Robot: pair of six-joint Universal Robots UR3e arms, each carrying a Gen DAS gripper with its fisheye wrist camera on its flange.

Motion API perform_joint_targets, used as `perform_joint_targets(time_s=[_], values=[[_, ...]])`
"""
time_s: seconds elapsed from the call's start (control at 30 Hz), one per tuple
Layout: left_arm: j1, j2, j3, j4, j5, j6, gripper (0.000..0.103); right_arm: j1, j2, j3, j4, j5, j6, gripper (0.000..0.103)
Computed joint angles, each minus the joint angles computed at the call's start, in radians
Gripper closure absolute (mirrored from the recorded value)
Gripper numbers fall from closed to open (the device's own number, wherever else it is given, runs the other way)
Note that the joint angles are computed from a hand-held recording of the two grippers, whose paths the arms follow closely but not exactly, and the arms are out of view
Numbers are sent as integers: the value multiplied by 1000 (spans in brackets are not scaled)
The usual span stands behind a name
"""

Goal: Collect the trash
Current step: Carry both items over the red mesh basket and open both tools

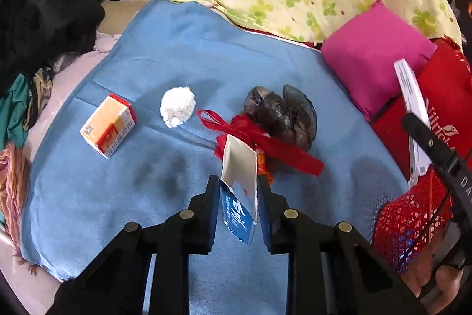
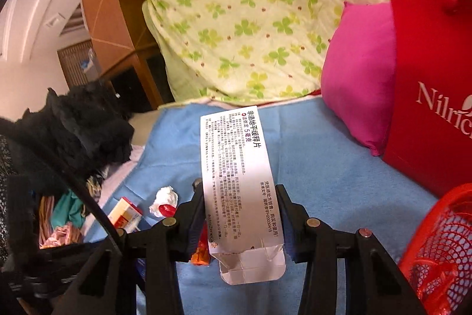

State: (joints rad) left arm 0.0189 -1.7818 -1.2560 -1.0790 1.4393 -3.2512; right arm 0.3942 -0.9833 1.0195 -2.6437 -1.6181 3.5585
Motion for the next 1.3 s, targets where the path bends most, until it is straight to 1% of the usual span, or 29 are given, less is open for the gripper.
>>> perform_joint_targets(time_s=[0.03, 0.1, 0.23, 0.33, 0.37, 0.43, 0.5, 0.57, 0.6, 0.63, 0.67, 0.7, 0.73, 0.77, 0.8, 0.83, 0.87, 0.9, 0.93, 0.97, 1.0, 1.07, 1.13, 1.27, 1.3], values=[[-7, -2, 2, 8, 8, 4, 78, -5, 14, -15, -6, 6, 1, 56], [-4, 14, -42, 40, -4, 14, 78, -13, 23, -23, -13, 29, 12, 56], [-18, 31, 7, 26, -16, 35, 78, -20, 2, -2, -54, 63, 41, 56], [-38, 43, 82, -9, -56, 59, 78, -28, -49, 56, -122, 91, 74, 56], [-49, 41, 114, -23, -68, 72, 78, -32, -91, 117, -168, 95, 91, 56], [-72, 34, 180, -53, -112, 101, 78, -30, -187, 253, -241, 59, 92, 56], [-103, 22, 236, -73, -160, 127, 78, -43, -339, 460, -309, 14, 118, 55], [-157, -14, 318, -103, -214, 153, 78, -81, -491, 637, -323, 8, 146, 55], [-173, -29, 342, -111, -233, 157, 78, -96, -557, 699, -307, -6, 150, 55], [-204, -57, 382, -123, -270, 166, 78, -111, -633, 762, -268, -36, 150, 55], [-219, -73, 402, -128, -283, 170, 77, -124, -706, 813, -214, -68, 147, 54], [-254, -110, 447, -141, -294, 171, 76, -141, -760, 848, -169, -78, 144, 54], [-279, -141, 481, -149, -297, 171, 74, -167, -827, 892, -119, -73, 143, 54], [-302, -174, 523, -168, -305, 168, 74, -210, -903, 952, -84, -43, 149, 54], [-321, -210, 565, -193, -317, 161, 70, -257, -971, 1009, -60, -7, 160, 54], [-335, -246, 610, -223, -333, 155, 65, -294, -1021, 1046, -34, 20, 167, 54], [-347, -264, 614, -221, -343, 153, 63, -340, -1077, 1085, 12, 53, 175, 52], [-363, -279, 628, -217, -336, 149, 53, -381, -1116, 1110, 52, 90, 170, 48], [-380, -294, 633, -201, -313, 145, 36, -417, -1140, 1120, 76, 124, 158, 37], [-381, -294, 621, -181, -303, 139, 31, -444, -1159, 1137, 93, 153, 154, 30], [-375, -268, 567, -145, -306, 135, 30, -453, -1166, 1141, 104, 161, 155, 30], [-344, -217, 500, -132, -317, 141, 30, -444, -1157, 1132, 98, 150, 164, 30], [-301, -157, 422, -103, -328, 150, 30, -400, -1145, 1125, 69, 103, 170, 30], [-104, 97, 97, 1, -331, 233, 30, -222, -1016, 1015, -12, -45, 164, 30], [-68, 133, 53, 13, -327, 245, 30, -190, -995, 999, -34, -59, 161, 30]])
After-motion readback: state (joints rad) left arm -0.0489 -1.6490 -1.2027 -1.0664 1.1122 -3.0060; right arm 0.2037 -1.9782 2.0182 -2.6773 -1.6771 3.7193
